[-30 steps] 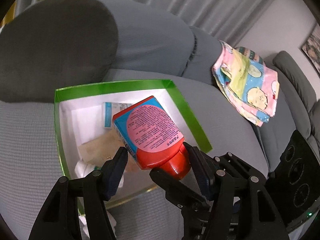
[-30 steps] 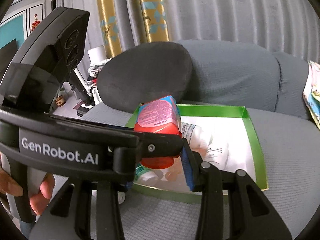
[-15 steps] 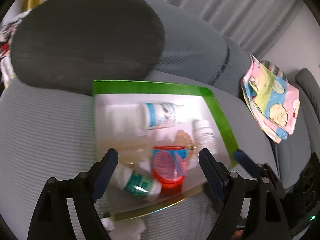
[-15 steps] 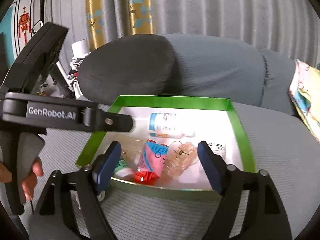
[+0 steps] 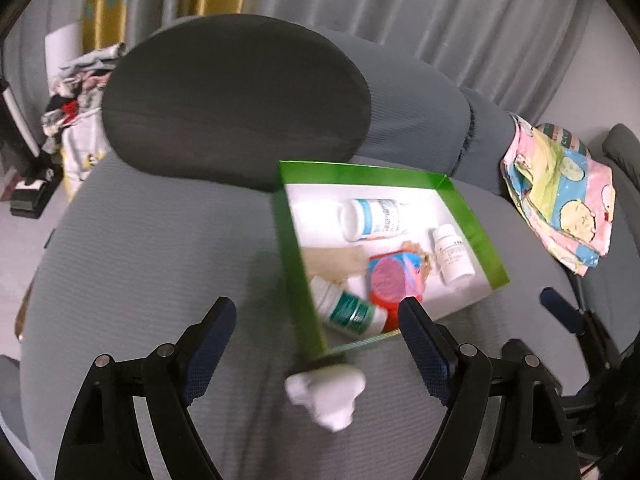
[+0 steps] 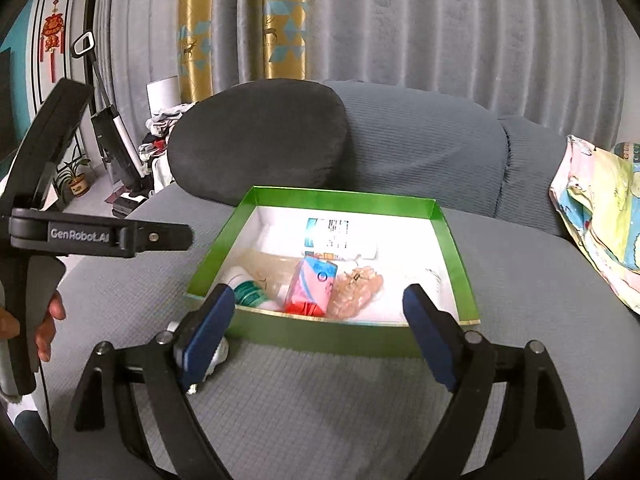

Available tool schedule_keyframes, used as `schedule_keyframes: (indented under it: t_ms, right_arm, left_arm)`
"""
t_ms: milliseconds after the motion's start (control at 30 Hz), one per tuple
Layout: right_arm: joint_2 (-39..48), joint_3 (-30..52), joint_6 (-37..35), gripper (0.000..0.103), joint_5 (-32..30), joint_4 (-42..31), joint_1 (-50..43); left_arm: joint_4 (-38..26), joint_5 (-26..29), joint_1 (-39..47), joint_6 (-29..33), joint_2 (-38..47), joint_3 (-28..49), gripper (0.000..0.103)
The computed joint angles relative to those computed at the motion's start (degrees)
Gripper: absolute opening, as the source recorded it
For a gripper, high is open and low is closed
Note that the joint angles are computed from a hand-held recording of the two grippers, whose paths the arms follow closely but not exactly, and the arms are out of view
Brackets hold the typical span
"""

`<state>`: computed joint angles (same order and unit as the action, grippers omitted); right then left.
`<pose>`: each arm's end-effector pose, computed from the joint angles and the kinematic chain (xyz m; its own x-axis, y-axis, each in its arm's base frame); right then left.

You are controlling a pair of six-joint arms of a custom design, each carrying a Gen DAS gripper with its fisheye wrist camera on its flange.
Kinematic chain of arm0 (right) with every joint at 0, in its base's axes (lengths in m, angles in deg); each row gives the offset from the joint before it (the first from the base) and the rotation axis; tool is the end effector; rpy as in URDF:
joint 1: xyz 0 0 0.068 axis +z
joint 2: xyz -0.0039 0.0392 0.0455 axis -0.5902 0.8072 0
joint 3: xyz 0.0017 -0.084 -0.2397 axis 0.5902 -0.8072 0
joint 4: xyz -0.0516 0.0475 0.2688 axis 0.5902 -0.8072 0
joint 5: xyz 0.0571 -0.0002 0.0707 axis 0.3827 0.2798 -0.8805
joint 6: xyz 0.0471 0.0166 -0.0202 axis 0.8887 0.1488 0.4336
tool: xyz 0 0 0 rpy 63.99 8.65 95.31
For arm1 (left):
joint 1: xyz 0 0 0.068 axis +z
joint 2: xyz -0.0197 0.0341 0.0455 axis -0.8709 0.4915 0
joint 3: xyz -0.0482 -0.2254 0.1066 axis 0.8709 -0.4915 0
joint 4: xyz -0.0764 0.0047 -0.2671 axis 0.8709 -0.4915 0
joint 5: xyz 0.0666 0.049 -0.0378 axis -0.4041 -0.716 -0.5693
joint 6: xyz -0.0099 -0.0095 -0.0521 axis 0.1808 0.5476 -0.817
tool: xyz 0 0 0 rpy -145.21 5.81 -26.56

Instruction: Organize rigid objects

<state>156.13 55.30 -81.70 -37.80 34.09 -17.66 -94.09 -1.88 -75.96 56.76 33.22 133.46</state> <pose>0.2994 0.1094 0.2476 -0.4586 -0.3941 -0.7965 -0.6120 0.7899 -0.0385 0.2276 -0.0573 0.2552 -0.7082 -0.3533 -0.6112 -0.2444 0.9350 -0.2572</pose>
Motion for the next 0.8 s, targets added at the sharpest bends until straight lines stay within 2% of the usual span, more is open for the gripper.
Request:
schedule_keyframes:
  t_ms: [233, 500, 800]
  right_arm:
    - [-5.06, -3.15, 1.06, 0.092, 0.93, -1.52, 0.85]
    - [-9.46, -5.54, 1.51, 0.099, 2.63, -3.13, 2.44]
    - [-13.51, -8.15, 2.32, 0.102, 4.48, -4.71, 4.28]
  left_arm:
    - [-5.04, -5.41, -4.52, -1.61, -7.14, -3.35, 0.084]
    - [-9.58, -10.83, -10.40, -4.27, -11.47, -5.35, 0.084]
    - [-14.03, -14.45, -14.64, -6.80, -14.76, -6.40, 0.084]
